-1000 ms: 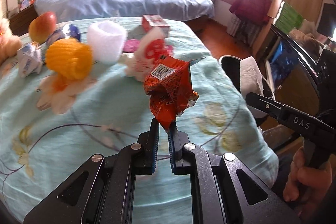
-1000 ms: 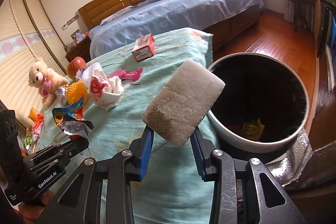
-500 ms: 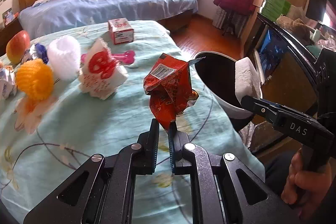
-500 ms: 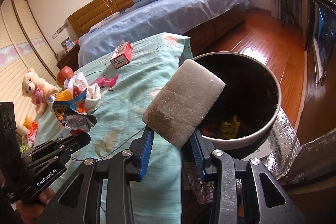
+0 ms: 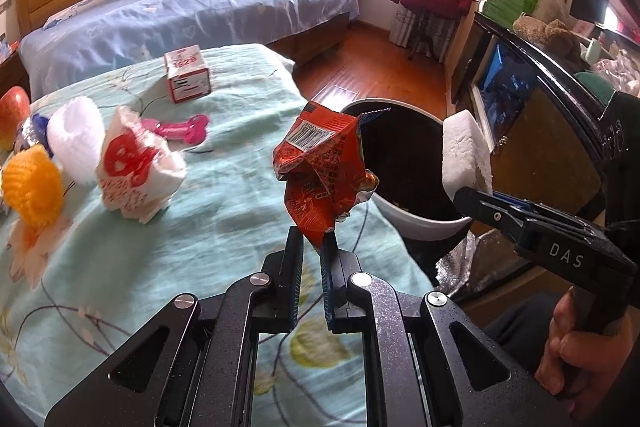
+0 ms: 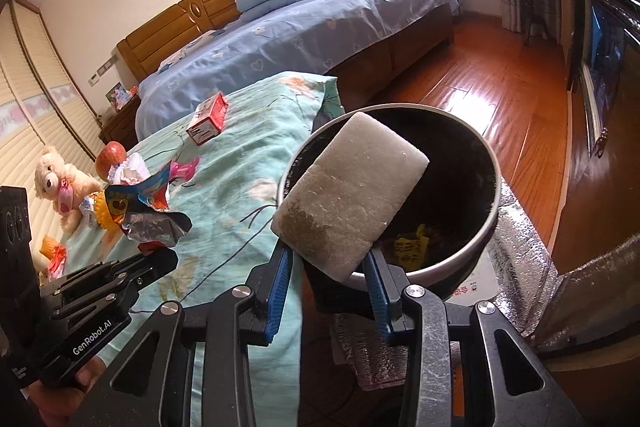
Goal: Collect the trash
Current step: 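Carry the orange wrapper with the left tool while the right tool carries the foam block over the bin, then open both tools to drop the wrapper and foam block into the bin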
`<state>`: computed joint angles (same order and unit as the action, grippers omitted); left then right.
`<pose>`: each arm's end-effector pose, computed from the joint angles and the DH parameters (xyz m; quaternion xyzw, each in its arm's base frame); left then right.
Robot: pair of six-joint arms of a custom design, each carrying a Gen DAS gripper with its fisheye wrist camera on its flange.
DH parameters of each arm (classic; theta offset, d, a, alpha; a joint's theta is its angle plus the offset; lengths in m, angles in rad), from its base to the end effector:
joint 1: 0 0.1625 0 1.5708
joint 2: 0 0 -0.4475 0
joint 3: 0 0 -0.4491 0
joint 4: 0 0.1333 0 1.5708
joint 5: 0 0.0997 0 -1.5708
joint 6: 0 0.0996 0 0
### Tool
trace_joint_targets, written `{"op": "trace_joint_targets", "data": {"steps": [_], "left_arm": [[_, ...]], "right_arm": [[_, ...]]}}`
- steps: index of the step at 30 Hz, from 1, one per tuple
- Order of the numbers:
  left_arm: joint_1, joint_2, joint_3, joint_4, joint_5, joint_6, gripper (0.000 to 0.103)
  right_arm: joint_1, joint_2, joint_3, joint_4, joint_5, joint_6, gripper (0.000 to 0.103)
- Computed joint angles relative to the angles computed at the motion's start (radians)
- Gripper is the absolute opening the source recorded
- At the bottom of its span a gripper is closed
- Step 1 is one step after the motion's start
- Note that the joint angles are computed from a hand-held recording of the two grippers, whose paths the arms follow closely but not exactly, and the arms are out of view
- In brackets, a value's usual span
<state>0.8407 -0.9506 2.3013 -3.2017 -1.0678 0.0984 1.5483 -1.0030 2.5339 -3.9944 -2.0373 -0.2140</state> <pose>-0.1838 -0.4771 0.0321 0.3542 0.8919 -0.2051 0.1922 0.0797 -0.3923 0.1129 -0.0154 -0.8831 0.3925 0.2566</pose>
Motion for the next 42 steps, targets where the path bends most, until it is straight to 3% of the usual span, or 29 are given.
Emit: {"op": "trace_joint_targets", "data": {"steps": [42], "left_arm": [[-0.041, 0.196, -0.213, 0.134, -0.001, 0.018, 0.009]], "right_arm": [[-0.119, -0.115, -0.04, 0.148, 0.038, -0.035, 0.039]]}}
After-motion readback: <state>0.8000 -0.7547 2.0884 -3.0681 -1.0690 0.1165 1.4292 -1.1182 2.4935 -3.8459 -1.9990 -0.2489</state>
